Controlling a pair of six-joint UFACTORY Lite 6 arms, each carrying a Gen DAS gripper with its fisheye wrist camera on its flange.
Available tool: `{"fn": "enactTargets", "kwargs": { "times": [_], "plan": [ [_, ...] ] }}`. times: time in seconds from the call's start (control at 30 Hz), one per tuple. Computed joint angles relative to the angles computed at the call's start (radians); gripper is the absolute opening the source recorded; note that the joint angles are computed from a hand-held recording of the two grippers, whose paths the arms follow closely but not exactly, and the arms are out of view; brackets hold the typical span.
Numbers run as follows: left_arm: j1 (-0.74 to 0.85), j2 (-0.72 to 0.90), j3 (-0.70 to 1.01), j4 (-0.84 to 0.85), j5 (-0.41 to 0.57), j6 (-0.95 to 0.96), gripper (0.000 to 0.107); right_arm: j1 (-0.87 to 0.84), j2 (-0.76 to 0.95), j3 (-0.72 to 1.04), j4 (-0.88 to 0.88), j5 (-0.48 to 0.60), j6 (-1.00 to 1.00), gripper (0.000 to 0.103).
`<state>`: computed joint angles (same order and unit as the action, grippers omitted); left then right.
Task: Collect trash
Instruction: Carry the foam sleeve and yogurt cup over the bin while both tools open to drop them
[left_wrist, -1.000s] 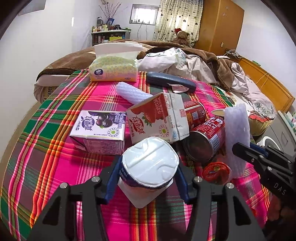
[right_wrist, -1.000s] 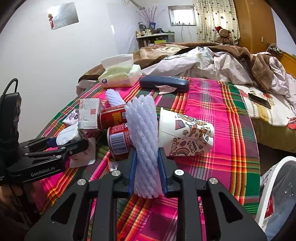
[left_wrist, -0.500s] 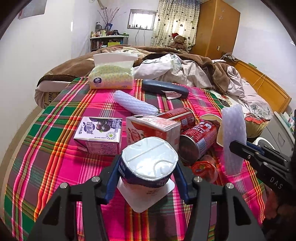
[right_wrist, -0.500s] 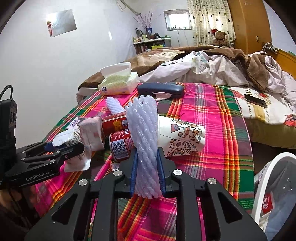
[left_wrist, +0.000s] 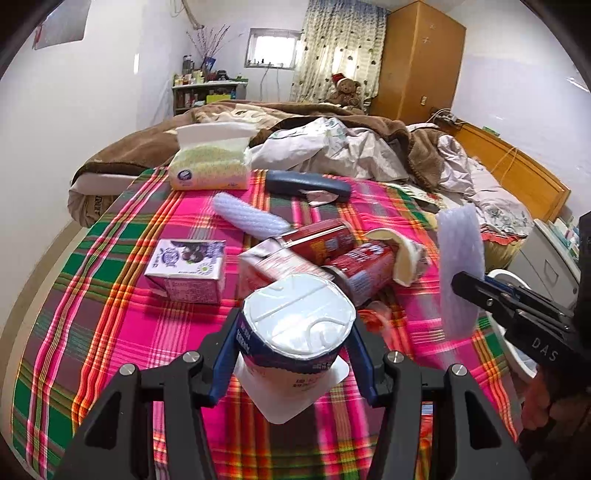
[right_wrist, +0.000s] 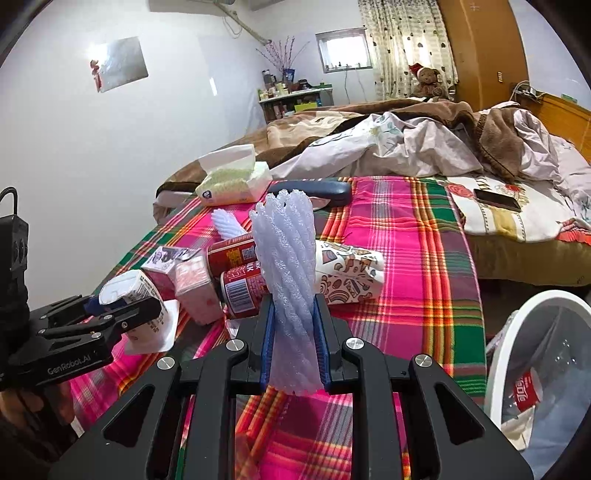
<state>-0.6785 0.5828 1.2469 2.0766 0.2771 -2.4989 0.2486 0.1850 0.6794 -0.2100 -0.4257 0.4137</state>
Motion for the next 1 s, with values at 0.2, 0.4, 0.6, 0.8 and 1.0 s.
{"fn": "enactTargets", "kwargs": {
  "times": [0.2,0.4,0.6,0.8,1.0],
  "plan": [
    [-0.056,-0.014,0.022,-0.102,0.016,0.106,0.056,-0.045,-0.095,-0.086,-0.023,-0.022,0.017,0.02],
    [-0.125,-0.002,0.082,-0.204,0.03,0.226,0.056,-0.12,-0.212,-0.188,-0.074,-0.041,0.053,0.02],
    [-0.189,0.041,0.18,-0.315,0.04,0.353,0.056,-0.204,-0.311,-0.264,-0.149,-0.05,0.094,0.021],
    [-0.253,0.117,0.319,-0.453,0.03,0.52,0.056,-0.345,-0.41,-0.342,-0.293,-0.06,0.181,0.02],
    [-0.311,0.257,0.554,-0.726,0.025,0.821,0.056,-0.497,-0.442,-0.374,-0.424,-0.08,0.258,0.021]
  ]
}}
